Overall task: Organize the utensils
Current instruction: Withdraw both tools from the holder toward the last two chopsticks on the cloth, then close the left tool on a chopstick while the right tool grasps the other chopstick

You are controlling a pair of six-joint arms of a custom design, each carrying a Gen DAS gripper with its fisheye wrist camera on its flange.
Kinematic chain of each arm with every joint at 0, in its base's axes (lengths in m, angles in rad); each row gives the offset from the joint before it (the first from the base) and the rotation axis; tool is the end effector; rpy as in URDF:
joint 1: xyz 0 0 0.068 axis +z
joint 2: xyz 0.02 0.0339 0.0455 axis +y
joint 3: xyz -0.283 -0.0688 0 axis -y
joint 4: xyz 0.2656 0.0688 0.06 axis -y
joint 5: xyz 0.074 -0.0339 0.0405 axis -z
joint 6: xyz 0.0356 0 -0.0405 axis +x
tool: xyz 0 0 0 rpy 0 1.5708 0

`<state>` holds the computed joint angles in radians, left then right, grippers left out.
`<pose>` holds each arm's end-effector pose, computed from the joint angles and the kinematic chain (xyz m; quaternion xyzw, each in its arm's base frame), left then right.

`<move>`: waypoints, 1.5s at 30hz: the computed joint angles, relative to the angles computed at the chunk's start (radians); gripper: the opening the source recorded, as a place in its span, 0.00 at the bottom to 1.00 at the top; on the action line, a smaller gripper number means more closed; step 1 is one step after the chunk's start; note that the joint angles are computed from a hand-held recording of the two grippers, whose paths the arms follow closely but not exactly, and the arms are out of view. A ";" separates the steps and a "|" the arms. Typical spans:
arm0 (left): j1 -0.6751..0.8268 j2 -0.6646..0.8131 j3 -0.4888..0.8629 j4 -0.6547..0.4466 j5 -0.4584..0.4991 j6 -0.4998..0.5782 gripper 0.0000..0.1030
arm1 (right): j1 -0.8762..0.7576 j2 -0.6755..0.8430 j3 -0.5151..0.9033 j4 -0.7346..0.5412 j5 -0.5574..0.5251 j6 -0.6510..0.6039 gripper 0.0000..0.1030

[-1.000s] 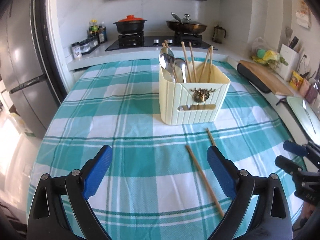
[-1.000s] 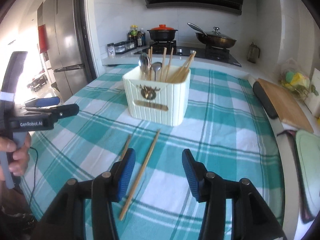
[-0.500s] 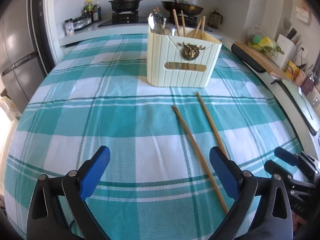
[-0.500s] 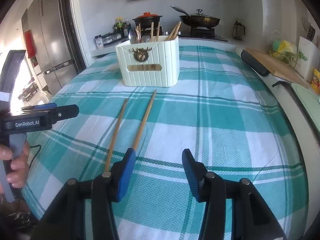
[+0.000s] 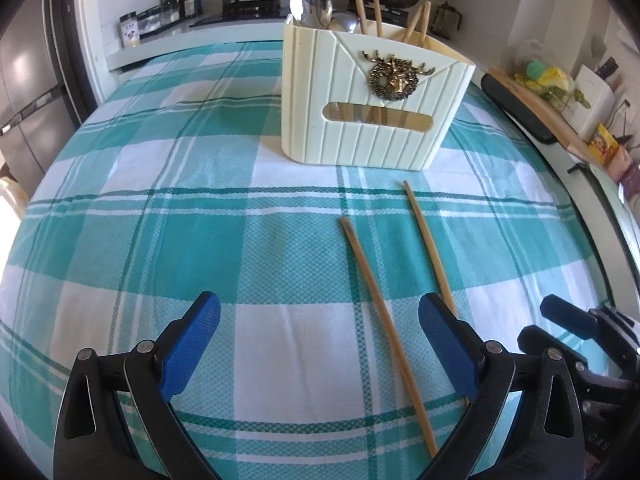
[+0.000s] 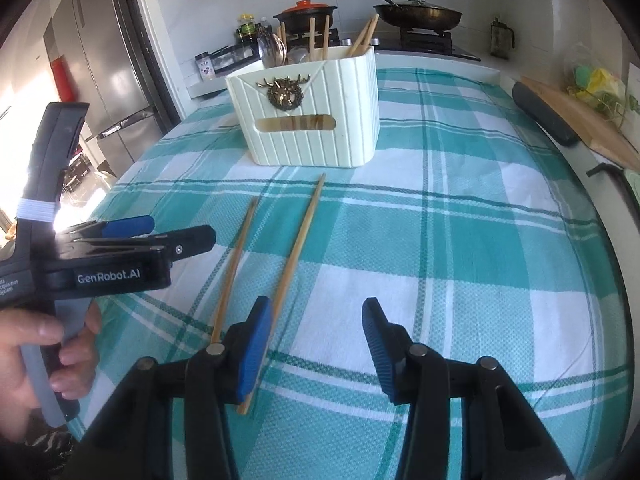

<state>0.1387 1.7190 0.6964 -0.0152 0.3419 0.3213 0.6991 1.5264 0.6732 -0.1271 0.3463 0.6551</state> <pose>0.3048 0.0305 0.1054 0.1313 0.9426 -0.1006 0.2901 0.2276 0.1755 0.1463 0.0294 0.9433 0.0511 0.3267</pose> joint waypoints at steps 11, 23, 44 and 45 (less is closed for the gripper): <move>0.029 0.054 0.072 -0.056 0.006 -0.044 0.97 | -0.215 0.270 0.264 -0.008 -0.270 -0.187 0.41; 0.047 0.004 0.044 -0.061 0.020 -0.018 0.97 | -0.131 0.345 0.336 -0.161 -0.172 -0.270 0.22; -0.179 0.195 0.209 -0.139 -0.116 0.010 0.75 | -0.266 0.376 0.384 -0.171 -0.269 -0.281 0.20; -0.183 0.200 0.223 -0.149 -0.116 0.014 0.69 | -0.274 0.397 0.412 -0.176 -0.276 -0.279 0.20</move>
